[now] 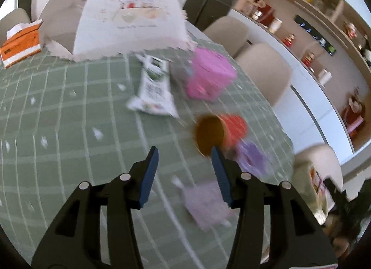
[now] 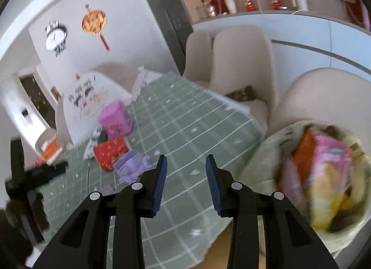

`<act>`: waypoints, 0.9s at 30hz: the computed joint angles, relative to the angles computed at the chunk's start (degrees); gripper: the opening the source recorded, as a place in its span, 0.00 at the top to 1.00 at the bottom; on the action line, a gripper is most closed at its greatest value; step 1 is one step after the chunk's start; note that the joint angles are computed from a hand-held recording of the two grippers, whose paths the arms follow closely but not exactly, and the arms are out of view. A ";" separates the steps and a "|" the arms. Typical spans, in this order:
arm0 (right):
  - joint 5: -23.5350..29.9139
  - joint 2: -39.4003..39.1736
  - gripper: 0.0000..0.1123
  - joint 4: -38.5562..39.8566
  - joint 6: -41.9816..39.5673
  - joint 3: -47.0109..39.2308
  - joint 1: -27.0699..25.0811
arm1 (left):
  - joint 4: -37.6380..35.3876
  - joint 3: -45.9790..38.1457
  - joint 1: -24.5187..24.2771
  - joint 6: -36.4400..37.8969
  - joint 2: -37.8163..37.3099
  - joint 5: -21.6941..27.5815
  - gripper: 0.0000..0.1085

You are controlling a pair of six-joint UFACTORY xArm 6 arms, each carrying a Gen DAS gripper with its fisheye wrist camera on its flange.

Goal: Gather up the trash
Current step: 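Move both grippers back over the table toward the remaining items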

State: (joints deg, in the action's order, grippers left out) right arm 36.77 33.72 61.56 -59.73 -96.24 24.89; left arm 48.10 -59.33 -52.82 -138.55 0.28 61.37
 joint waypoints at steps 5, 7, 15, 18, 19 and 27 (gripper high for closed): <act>-6.82 -2.11 0.70 -5.69 4.83 4.98 5.96 | 7.69 10.64 8.62 4.95 -8.54 -9.71 0.58; -8.29 -2.47 0.70 -7.43 7.31 5.87 7.04 | 10.13 11.61 12.03 6.40 -8.55 -13.61 0.59; -12.67 -4.30 0.70 -20.06 20.14 10.14 9.60 | 11.58 8.13 26.07 12.69 2.18 -32.33 0.75; -12.50 -4.01 0.70 -21.75 21.52 10.72 8.95 | 8.50 6.50 27.28 15.25 4.51 -31.17 0.78; -11.94 -3.59 0.70 -22.00 21.77 10.43 8.72 | 8.20 5.83 27.37 15.83 5.06 -30.42 0.79; -8.69 1.21 0.70 -19.95 21.84 4.90 8.07 | 4.17 3.12 28.21 21.70 7.69 -28.39 0.95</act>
